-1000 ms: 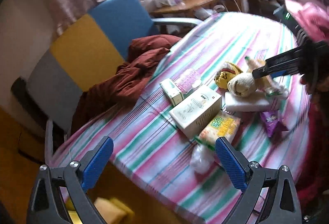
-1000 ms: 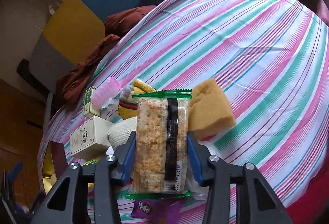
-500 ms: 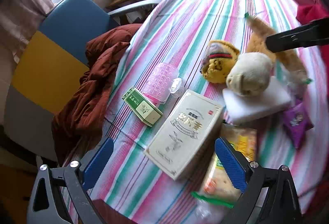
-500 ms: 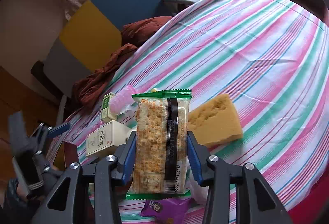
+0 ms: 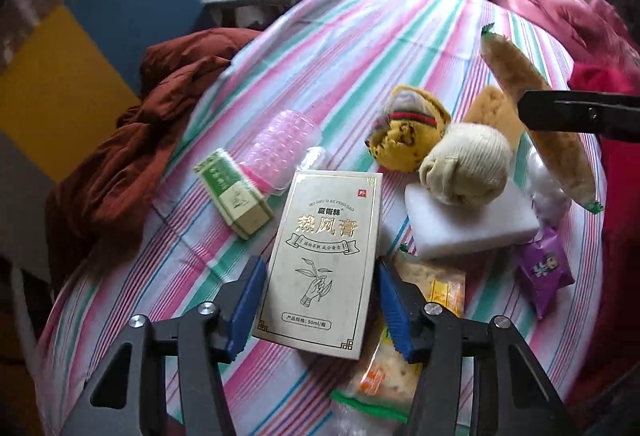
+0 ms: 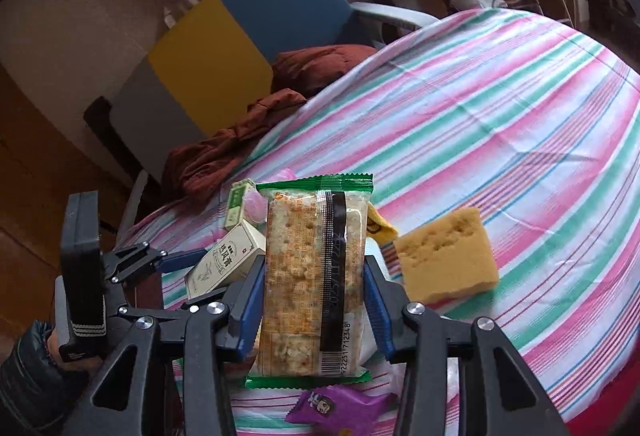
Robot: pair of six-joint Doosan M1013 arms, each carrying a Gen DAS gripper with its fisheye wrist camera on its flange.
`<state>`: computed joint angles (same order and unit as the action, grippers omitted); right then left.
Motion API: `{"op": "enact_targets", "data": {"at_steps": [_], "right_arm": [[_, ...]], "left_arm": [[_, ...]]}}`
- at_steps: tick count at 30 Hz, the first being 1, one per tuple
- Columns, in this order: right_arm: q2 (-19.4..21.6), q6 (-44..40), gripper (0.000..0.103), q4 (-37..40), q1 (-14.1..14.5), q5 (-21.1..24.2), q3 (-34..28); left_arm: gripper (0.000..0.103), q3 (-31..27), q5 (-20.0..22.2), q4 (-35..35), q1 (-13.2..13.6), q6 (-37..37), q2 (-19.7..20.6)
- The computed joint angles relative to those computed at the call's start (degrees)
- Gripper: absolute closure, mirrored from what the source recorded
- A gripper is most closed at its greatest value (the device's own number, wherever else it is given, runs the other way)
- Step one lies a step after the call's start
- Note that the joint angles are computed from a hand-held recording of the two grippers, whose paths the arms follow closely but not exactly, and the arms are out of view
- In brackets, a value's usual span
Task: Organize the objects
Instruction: 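Carry white box and cracker packet into the gold tray and release both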
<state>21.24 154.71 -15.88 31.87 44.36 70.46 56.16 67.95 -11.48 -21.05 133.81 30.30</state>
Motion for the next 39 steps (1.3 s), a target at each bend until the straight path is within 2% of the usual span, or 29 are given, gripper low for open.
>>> {"op": "enact_targets", "data": {"at_steps": [4, 11, 16, 21, 27, 33, 39], "right_arm": [[0.0, -1.8, 0.058, -0.1, 0.2, -1.3, -0.1], [0.5, -10.6, 0.058, 2.3, 1.0, -4.1, -1.2], [1.2, -16.6, 0.058, 4.2, 1.7, -4.3, -2.4], [2.5, -20.9, 0.058, 5.7, 2.3, -1.6, -4.6], [4.3, -26.3, 0.058, 8.4, 4.2, 1.3, -8.4], [9.4, -36.5, 0.058, 15.6, 7.5, 5.0, -17.4], [17.5, -43.0, 0.058, 20.6, 10.4, 13.7, -31.1]], "left_arm": [[0.047, 2.2, -2.3, -1.7, 0.8, -3.6, -2.2], [0.047, 6.7, -8.2, -2.4, 2.3, -10.4, -7.3], [0.048, 10.9, -12.2, -4.5, 5.0, -15.1, -12.1], [0.048, 15.4, -16.2, -5.9, 9.4, -18.9, -16.6], [0.048, 21.1, -18.7, -4.6, 16.2, -25.5, -21.0], [0.048, 24.8, -20.5, -1.9, 21.4, -33.3, -22.4], [0.048, 25.4, -22.0, -0.3, 24.3, -37.7, -21.1]]}}
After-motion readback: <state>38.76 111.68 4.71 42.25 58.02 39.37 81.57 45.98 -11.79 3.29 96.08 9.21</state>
